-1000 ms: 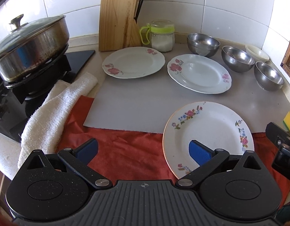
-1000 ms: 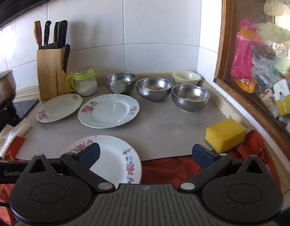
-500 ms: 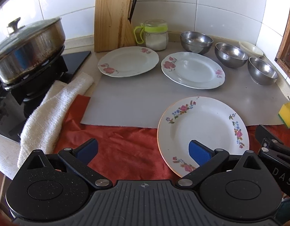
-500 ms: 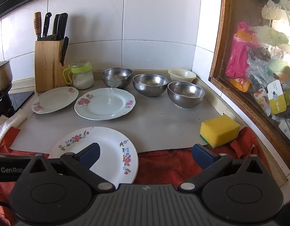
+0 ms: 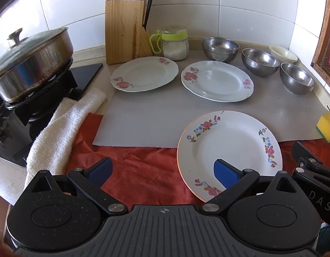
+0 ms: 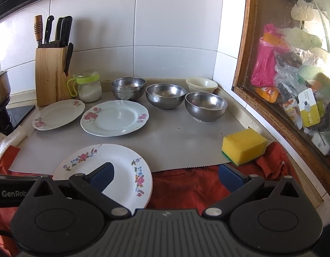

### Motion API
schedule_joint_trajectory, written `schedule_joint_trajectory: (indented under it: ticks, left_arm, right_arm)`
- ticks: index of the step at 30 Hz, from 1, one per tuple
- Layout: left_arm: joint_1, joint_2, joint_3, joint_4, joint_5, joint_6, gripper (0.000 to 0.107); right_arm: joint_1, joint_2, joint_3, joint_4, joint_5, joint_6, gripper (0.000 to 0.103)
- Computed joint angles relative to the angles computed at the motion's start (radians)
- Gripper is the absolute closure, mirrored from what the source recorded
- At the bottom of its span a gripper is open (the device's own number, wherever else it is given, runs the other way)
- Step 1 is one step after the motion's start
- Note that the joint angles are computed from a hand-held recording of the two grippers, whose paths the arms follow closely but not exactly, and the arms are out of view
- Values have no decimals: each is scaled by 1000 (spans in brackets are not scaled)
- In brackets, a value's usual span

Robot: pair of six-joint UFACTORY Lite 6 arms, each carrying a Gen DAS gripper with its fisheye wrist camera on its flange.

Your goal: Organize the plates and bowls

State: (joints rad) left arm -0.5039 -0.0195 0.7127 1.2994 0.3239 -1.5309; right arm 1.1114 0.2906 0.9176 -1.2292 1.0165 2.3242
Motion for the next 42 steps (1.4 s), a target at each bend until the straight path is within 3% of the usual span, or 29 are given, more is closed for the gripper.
schedule_joint_trajectory:
  ticks: [24,42]
  left_arm:
    - [-32,72,44,43,16,-53,5]
    - [25,204,124,91,-29,-96,9]
  right_arm:
    - [-43,-20,-37,-14,-46,1,0]
    - [-177,-17,-88,-160,-219,24,1]
